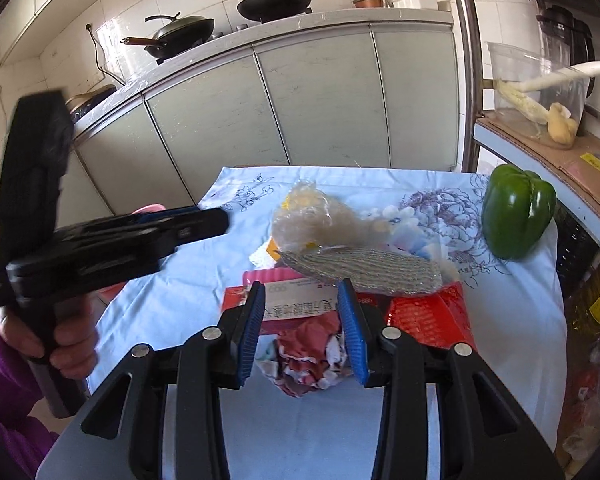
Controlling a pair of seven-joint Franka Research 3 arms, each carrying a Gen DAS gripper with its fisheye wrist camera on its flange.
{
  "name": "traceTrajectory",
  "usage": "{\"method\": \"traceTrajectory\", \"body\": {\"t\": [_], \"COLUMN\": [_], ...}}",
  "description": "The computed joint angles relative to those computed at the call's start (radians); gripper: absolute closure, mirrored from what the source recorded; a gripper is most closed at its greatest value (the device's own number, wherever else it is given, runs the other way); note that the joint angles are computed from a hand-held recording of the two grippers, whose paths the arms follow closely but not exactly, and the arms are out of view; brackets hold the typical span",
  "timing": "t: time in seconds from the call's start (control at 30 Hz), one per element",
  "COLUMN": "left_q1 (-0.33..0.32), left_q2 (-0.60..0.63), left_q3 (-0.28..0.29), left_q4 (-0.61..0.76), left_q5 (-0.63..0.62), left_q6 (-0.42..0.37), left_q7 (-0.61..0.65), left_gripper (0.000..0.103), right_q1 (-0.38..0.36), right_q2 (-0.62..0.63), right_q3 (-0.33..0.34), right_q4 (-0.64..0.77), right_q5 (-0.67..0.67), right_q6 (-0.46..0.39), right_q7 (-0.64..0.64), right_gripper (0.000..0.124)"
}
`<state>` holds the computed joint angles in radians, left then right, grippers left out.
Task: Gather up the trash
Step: 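Move both open tools back over the table trash, then grasp clear plastic bag with left tool while right tool grasps silver mesh bag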
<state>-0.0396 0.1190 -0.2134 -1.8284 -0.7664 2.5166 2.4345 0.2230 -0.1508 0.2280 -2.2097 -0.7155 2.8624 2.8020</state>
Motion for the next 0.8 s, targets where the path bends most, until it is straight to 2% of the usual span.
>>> {"method": "traceTrajectory", "body": {"t": [0.17, 0.27, 0.33, 0.37, 0.43, 0.5, 0.53, 0.57, 0.63, 0.73, 0.8], "left_q1": [-0.027, -0.025, -0.016, -0.013, 0.000, 0.014, 0.014, 0.017, 0.028, 0.053, 0.060], "left_q2": [0.100, 0.158, 0.182, 0.189, 0.188, 0.187, 0.187, 0.187, 0.184, 0.167, 0.152], "left_q3": [-0.018, -0.030, -0.044, -0.051, -0.071, -0.089, -0.092, -0.096, -0.105, -0.121, -0.121], "left_q4": [0.090, 0.150, 0.172, 0.175, 0.160, 0.149, 0.149, 0.146, 0.143, 0.134, 0.125], "left_q5": [0.134, 0.202, 0.223, 0.231, 0.217, 0.194, 0.194, 0.187, 0.162, 0.085, 0.041], "left_q6": [-0.001, -0.040, -0.053, -0.046, -0.010, 0.009, 0.016, 0.024, 0.030, 0.028, 0.028], "left_q7": [-0.132, -0.219, -0.251, -0.259, -0.241, -0.209, -0.207, -0.201, -0.184, -0.128, -0.092], "left_gripper": [0.062, 0.062, 0.062, 0.062, 0.062, 0.068, 0.079, 0.086, 0.090, 0.092, 0.093], "right_q1": [-0.008, -0.016, -0.009, -0.017, -0.017, 0.011, 0.022, 0.031, 0.045, 0.054, 0.056], "right_q2": [-0.017, -0.039, -0.053, -0.060, -0.063, -0.052, -0.042, -0.028, 0.005, 0.057, 0.089], "right_q3": [-0.009, -0.024, -0.043, -0.042, -0.050, -0.074, -0.080, -0.083, -0.078, -0.068, -0.063], "right_q4": [-0.023, -0.051, -0.070, -0.074, -0.077, -0.069, -0.061, -0.049, -0.014, 0.046, 0.085], "right_q5": [0.010, 0.067, 0.154, 0.174, 0.241, 0.348, 0.390, 0.427, 0.479, 0.490, 0.439], "right_q6": [0.019, 0.066, 0.082, 0.078, 0.071, 0.070, 0.072, 0.072, 0.053, 0.009, -0.028], "right_q7": [-0.035, -0.090, -0.174, -0.193, -0.258, -0.364, -0.412, -0.463, -0.555, -0.634, -0.618], "right_gripper": [0.085, 0.085, 0.074, 0.072, 0.071, 0.071, 0.071, 0.071, 0.071, 0.071, 0.071]}}
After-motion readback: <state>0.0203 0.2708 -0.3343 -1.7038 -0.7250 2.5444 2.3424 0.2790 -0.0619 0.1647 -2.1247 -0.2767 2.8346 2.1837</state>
